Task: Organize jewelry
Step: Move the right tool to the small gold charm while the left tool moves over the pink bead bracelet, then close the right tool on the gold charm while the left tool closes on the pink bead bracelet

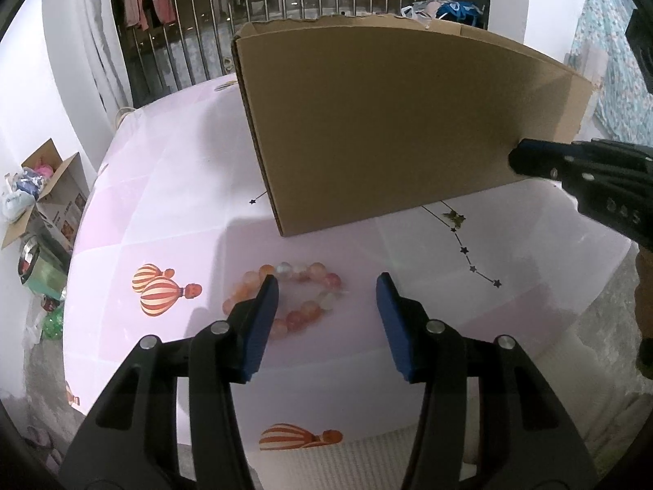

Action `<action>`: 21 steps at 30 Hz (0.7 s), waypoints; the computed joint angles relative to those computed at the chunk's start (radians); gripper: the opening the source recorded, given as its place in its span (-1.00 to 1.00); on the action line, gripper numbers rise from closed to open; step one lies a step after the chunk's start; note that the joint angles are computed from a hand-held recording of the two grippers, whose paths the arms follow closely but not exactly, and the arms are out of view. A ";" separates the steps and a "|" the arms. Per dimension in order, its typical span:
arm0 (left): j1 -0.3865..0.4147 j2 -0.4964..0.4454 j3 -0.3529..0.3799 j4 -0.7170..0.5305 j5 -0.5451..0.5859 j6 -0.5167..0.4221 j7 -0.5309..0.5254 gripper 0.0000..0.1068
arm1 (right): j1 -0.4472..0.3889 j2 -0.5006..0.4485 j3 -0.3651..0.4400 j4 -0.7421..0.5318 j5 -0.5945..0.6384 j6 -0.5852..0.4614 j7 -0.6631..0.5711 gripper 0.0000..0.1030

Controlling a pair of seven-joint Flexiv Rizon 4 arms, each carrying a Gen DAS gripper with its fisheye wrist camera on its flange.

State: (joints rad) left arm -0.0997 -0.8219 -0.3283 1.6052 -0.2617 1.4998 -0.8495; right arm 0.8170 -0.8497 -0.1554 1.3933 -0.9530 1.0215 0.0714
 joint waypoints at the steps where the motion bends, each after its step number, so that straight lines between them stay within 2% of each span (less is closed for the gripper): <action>1: 0.000 0.001 0.000 0.002 0.000 0.002 -0.001 -0.12 | -0.020 -0.009 0.013 -0.002 0.001 0.064 -0.007 -0.60; 4: 0.006 -0.002 -0.004 0.006 0.001 0.010 0.000 -0.12 | -0.030 -0.044 0.033 -0.045 0.044 0.095 -0.076 -0.48; 7: 0.003 -0.003 -0.002 0.008 0.002 0.015 -0.008 -0.12 | -0.034 -0.092 0.054 -0.112 0.114 0.068 -0.177 -0.48; 14: 0.004 -0.004 -0.002 0.005 0.008 0.013 -0.008 -0.12 | -0.014 -0.147 0.024 -0.185 0.199 0.067 -0.269 -0.49; 19: 0.004 -0.004 -0.002 0.007 0.011 0.016 -0.009 -0.12 | -0.007 -0.156 0.013 -0.197 0.222 0.072 -0.302 -0.83; 21: 0.005 -0.003 -0.003 0.007 0.010 0.013 -0.010 -0.12 | -0.002 -0.152 0.006 -0.190 0.229 0.077 -0.299 -0.85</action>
State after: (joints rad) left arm -0.0949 -0.8249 -0.3310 1.6122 -0.2513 1.5130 -0.8592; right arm 0.8150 -1.0015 -0.1490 1.2032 -0.7239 1.0990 -0.2279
